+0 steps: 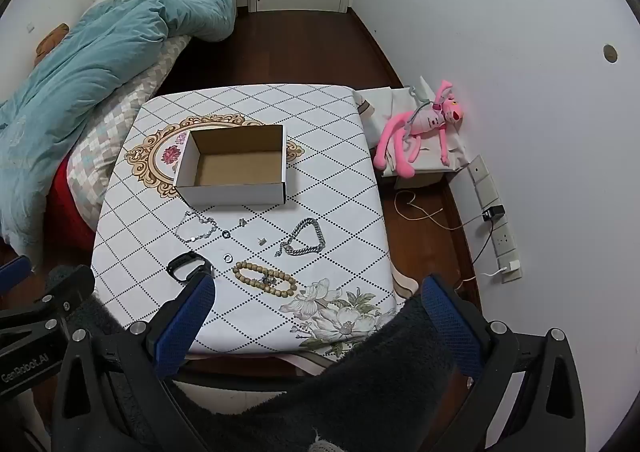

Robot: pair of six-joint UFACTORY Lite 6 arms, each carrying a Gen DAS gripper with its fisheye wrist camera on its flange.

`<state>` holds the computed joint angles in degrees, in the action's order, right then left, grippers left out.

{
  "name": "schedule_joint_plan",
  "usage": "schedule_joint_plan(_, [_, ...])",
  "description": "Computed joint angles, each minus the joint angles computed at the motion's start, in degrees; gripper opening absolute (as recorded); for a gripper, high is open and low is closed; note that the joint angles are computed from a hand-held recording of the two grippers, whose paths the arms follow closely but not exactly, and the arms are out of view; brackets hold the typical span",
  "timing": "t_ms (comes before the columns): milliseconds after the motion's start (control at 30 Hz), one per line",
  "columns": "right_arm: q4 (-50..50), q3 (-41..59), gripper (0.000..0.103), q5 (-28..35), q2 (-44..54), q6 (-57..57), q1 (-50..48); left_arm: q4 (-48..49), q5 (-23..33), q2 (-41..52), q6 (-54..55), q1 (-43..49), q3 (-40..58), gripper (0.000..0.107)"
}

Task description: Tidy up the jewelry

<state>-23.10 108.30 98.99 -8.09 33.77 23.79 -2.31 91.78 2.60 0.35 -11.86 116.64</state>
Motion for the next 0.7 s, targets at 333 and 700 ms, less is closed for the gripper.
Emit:
schedule_joint_plan(333, [-0.54,1.35,0.103,1.01,0.61,0.19,0.76,-0.18,-0.32,-0.23,0.14,0.13,-0.30,0.103])
schedule_joint_plan(700, [-0.88,-0.80,0.103,0.70,-0.88,1.68,2.28,-0.02,-0.69,-0.09,0.07,0.08,-0.04,0.103])
